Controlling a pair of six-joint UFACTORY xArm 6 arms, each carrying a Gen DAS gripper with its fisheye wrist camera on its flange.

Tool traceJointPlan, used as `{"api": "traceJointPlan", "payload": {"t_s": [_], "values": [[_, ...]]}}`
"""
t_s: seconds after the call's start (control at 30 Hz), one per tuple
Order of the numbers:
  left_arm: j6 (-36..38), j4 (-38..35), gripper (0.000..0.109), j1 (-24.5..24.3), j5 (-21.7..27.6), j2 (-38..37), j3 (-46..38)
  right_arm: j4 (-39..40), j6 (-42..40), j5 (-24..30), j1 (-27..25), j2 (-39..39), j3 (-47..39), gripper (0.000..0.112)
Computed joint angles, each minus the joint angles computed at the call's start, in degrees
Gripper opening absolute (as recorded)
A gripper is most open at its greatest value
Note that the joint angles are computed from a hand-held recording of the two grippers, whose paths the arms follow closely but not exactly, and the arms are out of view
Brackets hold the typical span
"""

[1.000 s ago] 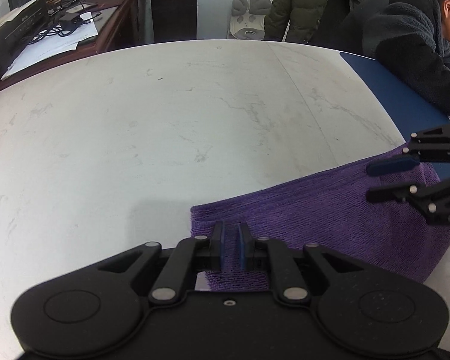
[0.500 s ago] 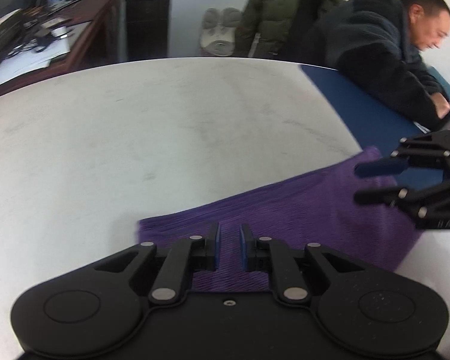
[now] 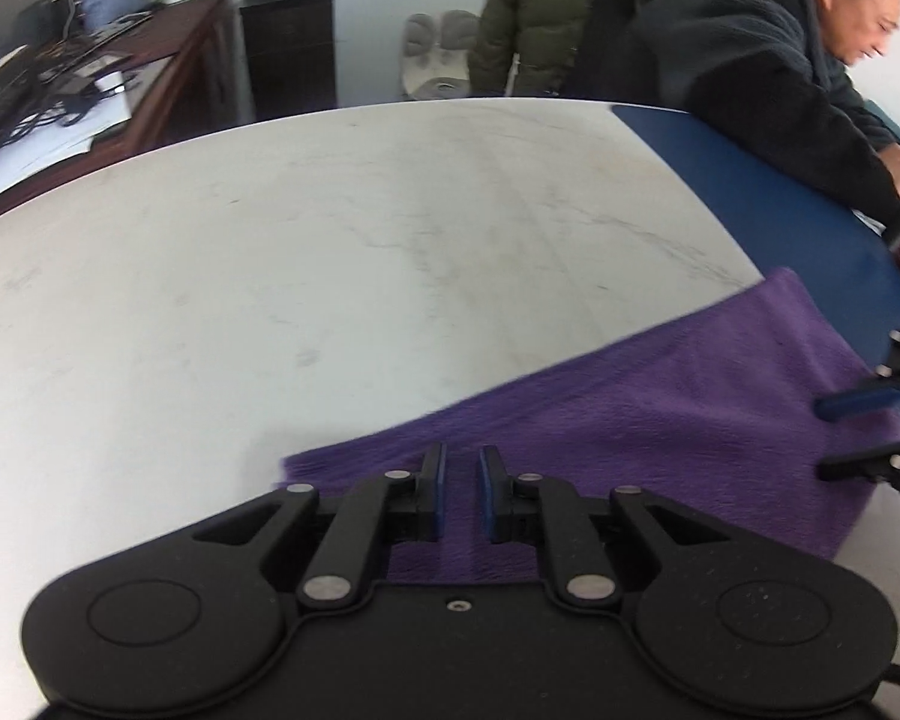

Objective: Fold towel

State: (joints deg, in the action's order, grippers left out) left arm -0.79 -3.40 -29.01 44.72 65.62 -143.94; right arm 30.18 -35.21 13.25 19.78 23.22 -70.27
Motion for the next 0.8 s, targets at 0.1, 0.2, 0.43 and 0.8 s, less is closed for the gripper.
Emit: {"api": "traceJointPlan", "payload": {"t_s": [0.1, 0.2, 0.43, 0.8], "values": [[-1.2, 1.3, 0.012, 0.0, 0.3, 0.4, -0.8, -2.3, 2.1, -0.6, -0.2, -1.8, 2.5, 0.032], [-3.5, 3.6, 0.012, -0.3, 0.9, 0.4, -1.1, -7.4, 6.8, -0.2, -0.8, -3.1, 4.0, 0.032], [-1.2, -0.3, 0.015, -1.0, -3.2, -7.4, 10.2, -9.8, 10.6, 1.6, -1.2, -3.8, 2.4, 0.035], [11.8, -10.5, 0.018, -3.5, -6.7, -15.0, 24.9, -8.8, 7.3, 0.3, -0.3, 6.8, -9.1, 0.038]]}}
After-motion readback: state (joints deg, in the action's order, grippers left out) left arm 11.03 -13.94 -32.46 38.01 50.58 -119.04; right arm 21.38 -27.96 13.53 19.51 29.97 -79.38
